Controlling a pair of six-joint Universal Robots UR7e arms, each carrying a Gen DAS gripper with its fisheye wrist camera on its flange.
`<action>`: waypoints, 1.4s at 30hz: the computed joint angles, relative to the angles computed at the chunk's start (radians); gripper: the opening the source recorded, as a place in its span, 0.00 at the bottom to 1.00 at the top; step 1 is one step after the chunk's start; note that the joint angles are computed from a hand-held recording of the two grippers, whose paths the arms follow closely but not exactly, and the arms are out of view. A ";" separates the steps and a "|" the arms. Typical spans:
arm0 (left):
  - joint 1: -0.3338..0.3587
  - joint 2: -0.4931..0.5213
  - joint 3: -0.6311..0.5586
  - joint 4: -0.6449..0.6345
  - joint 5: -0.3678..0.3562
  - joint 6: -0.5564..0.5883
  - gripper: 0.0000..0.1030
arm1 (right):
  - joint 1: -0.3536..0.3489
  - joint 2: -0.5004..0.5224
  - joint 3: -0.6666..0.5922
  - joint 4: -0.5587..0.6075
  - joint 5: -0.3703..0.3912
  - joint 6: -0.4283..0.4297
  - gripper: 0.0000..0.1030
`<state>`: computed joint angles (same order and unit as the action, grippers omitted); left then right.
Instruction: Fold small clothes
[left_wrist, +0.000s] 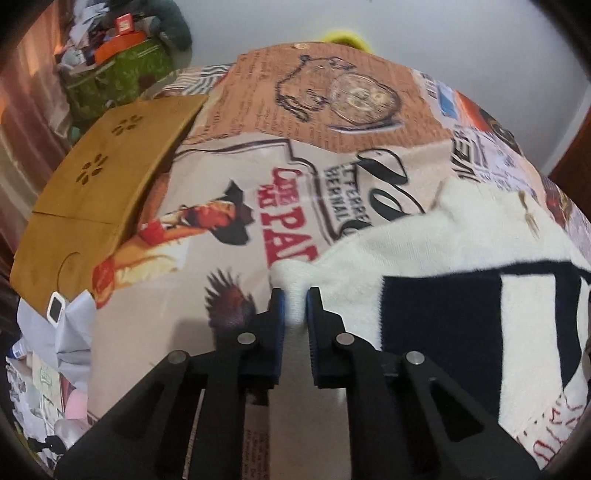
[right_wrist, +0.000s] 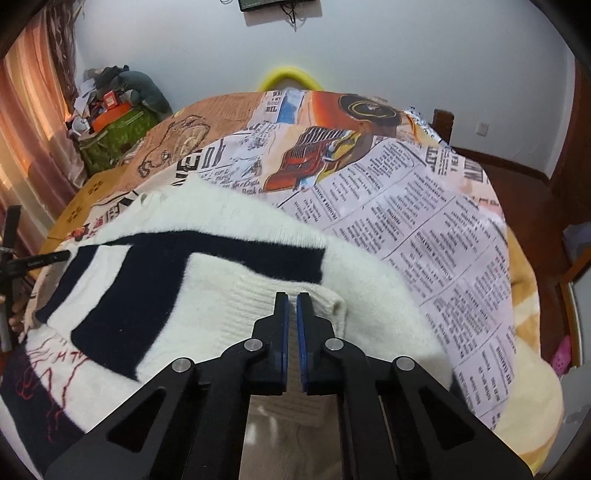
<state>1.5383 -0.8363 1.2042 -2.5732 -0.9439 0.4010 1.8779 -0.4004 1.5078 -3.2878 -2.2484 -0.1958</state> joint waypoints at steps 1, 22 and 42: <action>-0.001 0.012 -0.013 -0.010 0.025 0.003 0.10 | 0.000 0.005 -0.008 0.005 -0.008 -0.006 0.00; -0.134 -0.176 0.254 -0.148 0.004 0.088 0.22 | 0.098 -0.190 0.270 -0.208 -0.068 0.013 0.35; -0.187 -0.280 0.536 -0.170 0.022 0.046 0.63 | -0.039 -0.409 0.732 -0.139 -0.120 0.510 0.53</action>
<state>1.3509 -1.1165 1.7406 -2.7433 -0.9221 0.4472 1.8387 -0.8089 2.2394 -3.4264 -2.3683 0.3140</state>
